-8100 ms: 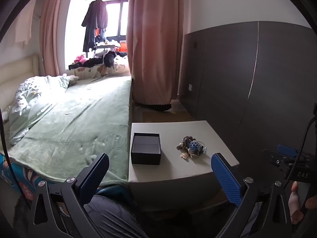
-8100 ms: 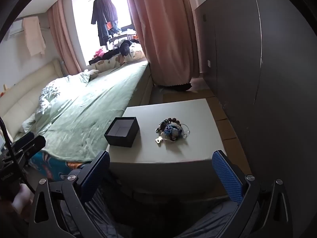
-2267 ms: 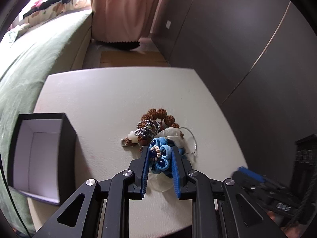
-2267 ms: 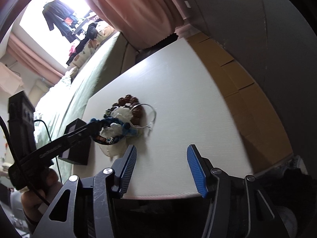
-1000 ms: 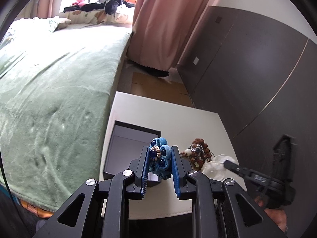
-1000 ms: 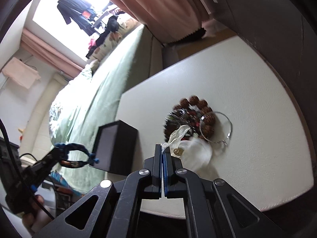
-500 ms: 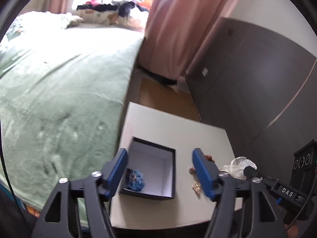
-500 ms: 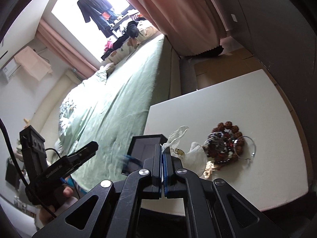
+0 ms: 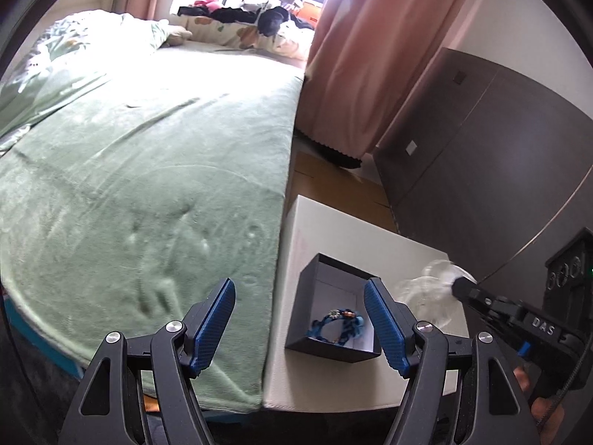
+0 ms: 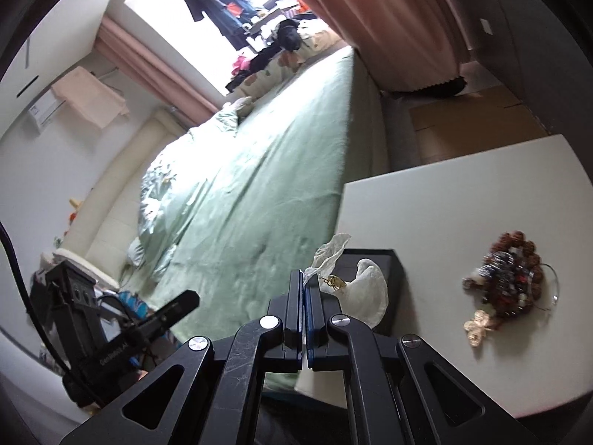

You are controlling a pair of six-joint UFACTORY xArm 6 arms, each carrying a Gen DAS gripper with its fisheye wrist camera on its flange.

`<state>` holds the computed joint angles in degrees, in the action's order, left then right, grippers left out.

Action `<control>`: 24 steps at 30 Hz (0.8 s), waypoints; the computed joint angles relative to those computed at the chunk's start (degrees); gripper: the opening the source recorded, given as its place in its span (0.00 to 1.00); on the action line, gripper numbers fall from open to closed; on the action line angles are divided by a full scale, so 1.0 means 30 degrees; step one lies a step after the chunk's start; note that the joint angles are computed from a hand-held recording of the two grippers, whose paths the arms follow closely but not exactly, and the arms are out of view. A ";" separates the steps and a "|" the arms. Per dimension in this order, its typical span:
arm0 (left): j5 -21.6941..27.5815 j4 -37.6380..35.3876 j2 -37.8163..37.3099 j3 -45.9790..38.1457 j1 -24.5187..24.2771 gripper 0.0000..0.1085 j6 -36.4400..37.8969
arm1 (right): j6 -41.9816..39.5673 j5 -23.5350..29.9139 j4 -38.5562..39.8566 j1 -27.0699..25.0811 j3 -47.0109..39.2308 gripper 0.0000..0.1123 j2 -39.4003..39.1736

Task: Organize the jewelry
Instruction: 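Return the left tool to the pile and grasp the silver chain necklace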

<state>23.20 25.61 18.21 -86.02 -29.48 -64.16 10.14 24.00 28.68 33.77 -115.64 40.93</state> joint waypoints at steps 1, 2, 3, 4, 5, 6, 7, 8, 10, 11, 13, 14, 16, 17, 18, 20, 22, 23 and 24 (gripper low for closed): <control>0.0037 0.0020 -0.0061 0.0019 -0.0002 0.67 -0.0020 | 0.0191 0.0483 -0.0169 -0.0052 -0.0681 0.16 0.0419; 0.0064 -0.0008 -0.0138 0.0056 -0.0028 0.67 0.0003 | 0.0743 0.1209 -0.0753 -0.0133 -0.1474 0.46 0.0932; 0.0097 -0.0023 -0.0178 0.0064 -0.0069 0.69 0.0040 | 0.2088 0.1450 -0.2136 -0.0165 -0.1467 0.61 0.0995; 0.0166 0.0040 -0.0195 0.0025 -0.0126 0.70 0.0065 | 0.2913 0.0968 -0.2829 -0.0209 -0.0661 0.66 0.0652; 0.0267 0.0319 -0.0190 -0.0042 -0.0200 0.74 -0.0079 | 0.2972 0.0404 -0.2722 -0.0217 0.0385 0.66 0.0111; 0.0404 0.0704 -0.0132 -0.0173 -0.0287 0.77 -0.0321 | 0.2394 0.0192 -0.1815 -0.0243 0.1172 0.66 -0.0320; 0.0469 0.0874 -0.0088 -0.0262 -0.0334 0.78 -0.0383 | 0.1190 0.0067 -0.0164 -0.0267 0.1791 0.66 -0.0707; 0.0543 0.0866 0.0046 -0.0457 -0.0430 0.78 -0.0274 | 0.0683 -0.0250 0.0686 -0.0289 0.2763 0.66 -0.1303; 0.0632 0.0403 0.0420 -0.0925 -0.0622 0.78 0.0299 | 0.0933 -0.0977 0.0174 -0.0363 0.4496 0.66 -0.2433; 0.0718 0.0135 0.0679 -0.1259 -0.0751 0.78 0.0597 | 0.1364 -0.1395 -0.0456 -0.0442 0.5513 0.66 -0.3102; 0.0889 -0.0220 0.1106 -0.1837 -0.0999 0.78 0.1006 | 0.1679 -0.1931 -0.0574 -0.0644 0.6943 0.66 -0.4106; 0.0966 -0.0343 0.1320 -0.2121 -0.1127 0.78 0.1164 | 0.1472 -0.2211 -0.0171 -0.0797 0.7713 0.66 -0.4621; 0.1185 -0.0605 0.1892 -0.2902 -0.1419 0.78 0.1535 | 0.2211 -0.2855 -0.0680 -0.1112 0.9386 0.66 -0.5748; 0.1295 -0.0745 0.2153 -0.3258 -0.1552 0.78 0.1740 | 0.2648 -0.3050 -0.1183 -0.1329 1.0047 0.67 -0.6193; 0.1438 -0.0985 0.2500 -0.3739 -0.1726 0.78 0.2079 | 0.3268 -0.3266 -0.1857 -0.1509 1.0699 0.68 -0.6616; 0.1645 -0.1332 0.3025 -0.4471 -0.1988 0.78 0.2548 | 0.4327 -0.3620 -0.2848 -0.1835 1.1740 0.71 -0.7275; 0.1920 -0.1947 0.3751 -0.5502 -0.2292 0.78 0.3403 | 0.4244 -0.4074 -0.2421 -0.2085 1.2671 0.72 -0.7818; 0.2192 -0.2149 0.4156 -0.6109 -0.2458 0.78 0.3751 | 0.3884 -0.4274 -0.1831 -0.2192 1.3092 0.72 -0.8066; 0.2449 -0.2278 0.4500 -0.6648 -0.2600 0.78 0.3981 | 0.3707 -0.4448 -0.1469 -0.2266 1.3489 0.72 -0.8298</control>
